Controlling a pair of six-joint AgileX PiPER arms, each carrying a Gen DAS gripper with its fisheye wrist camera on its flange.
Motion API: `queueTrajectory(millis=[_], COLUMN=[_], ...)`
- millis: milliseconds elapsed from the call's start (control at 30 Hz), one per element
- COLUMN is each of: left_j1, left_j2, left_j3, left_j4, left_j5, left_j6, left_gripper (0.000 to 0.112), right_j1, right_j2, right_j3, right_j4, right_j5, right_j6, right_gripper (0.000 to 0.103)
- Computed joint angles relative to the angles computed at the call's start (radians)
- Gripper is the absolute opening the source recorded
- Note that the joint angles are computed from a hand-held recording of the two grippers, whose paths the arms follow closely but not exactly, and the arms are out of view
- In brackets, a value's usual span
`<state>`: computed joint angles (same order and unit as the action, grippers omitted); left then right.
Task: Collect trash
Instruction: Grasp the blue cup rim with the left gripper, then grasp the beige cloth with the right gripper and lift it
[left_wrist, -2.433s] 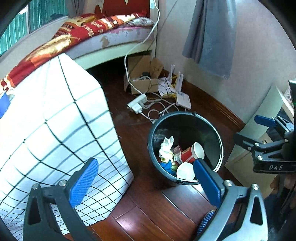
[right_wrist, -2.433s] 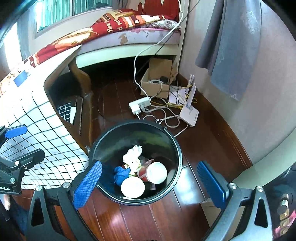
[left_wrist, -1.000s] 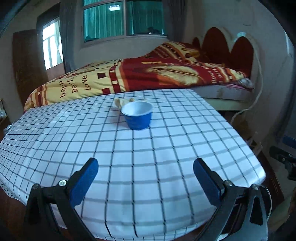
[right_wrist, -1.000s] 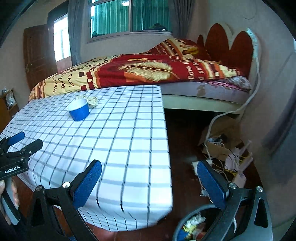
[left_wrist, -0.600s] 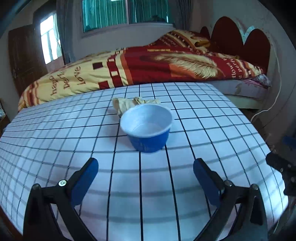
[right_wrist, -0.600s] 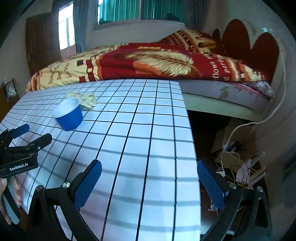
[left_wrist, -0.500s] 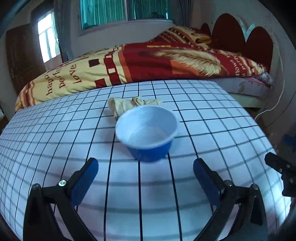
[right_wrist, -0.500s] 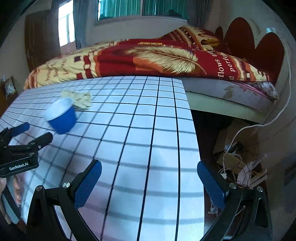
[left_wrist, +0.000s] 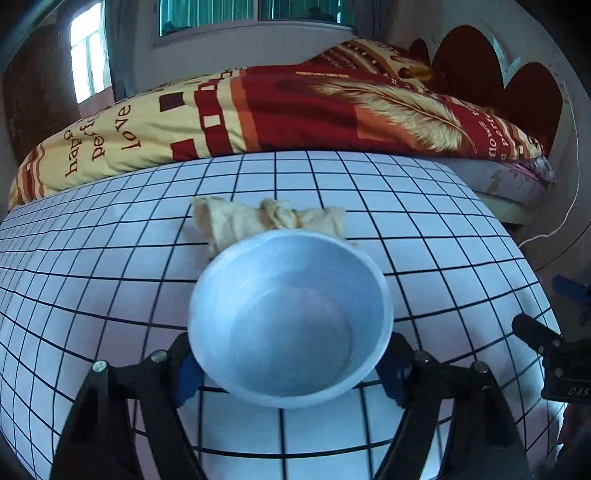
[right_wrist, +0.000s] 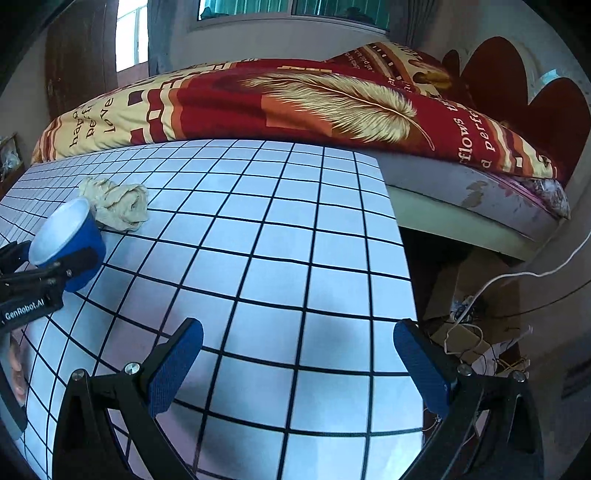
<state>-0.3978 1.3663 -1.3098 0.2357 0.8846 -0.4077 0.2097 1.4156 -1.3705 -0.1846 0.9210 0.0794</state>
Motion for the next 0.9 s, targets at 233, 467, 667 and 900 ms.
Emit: queueTrajectory(millis=[233,467,667,900], left_j1=[0.069,0.192,0.342,0.491], left_j2=[-0.033,-0.057,-0.068,-0.032], left_j3=[0.012,0.002,0.014,0.022], left_j4=[-0.046,-0.085,-0.168,-0.261], left_j5=[0.011,0.022,0.001,-0.030], left_j6=[0.110,0.249,0.370,0.504], left_gripper=[0.078,0.078,0.078,0.078], right_j1=[0.022,0.089,0.183,0.285], right_j2=[0.021,0.061,0.112,0.275], right_j3=[-0.017,-0.060,-0.117,-0.301], right_j4=[0.013,0.044,0.022,0.007], right_j5=[-0.005,-0.003,-0.005,0.029], right_j6=[0.002,0.001,0.020,0.010], right_gripper=[0.103,0.103,0.103,0.103])
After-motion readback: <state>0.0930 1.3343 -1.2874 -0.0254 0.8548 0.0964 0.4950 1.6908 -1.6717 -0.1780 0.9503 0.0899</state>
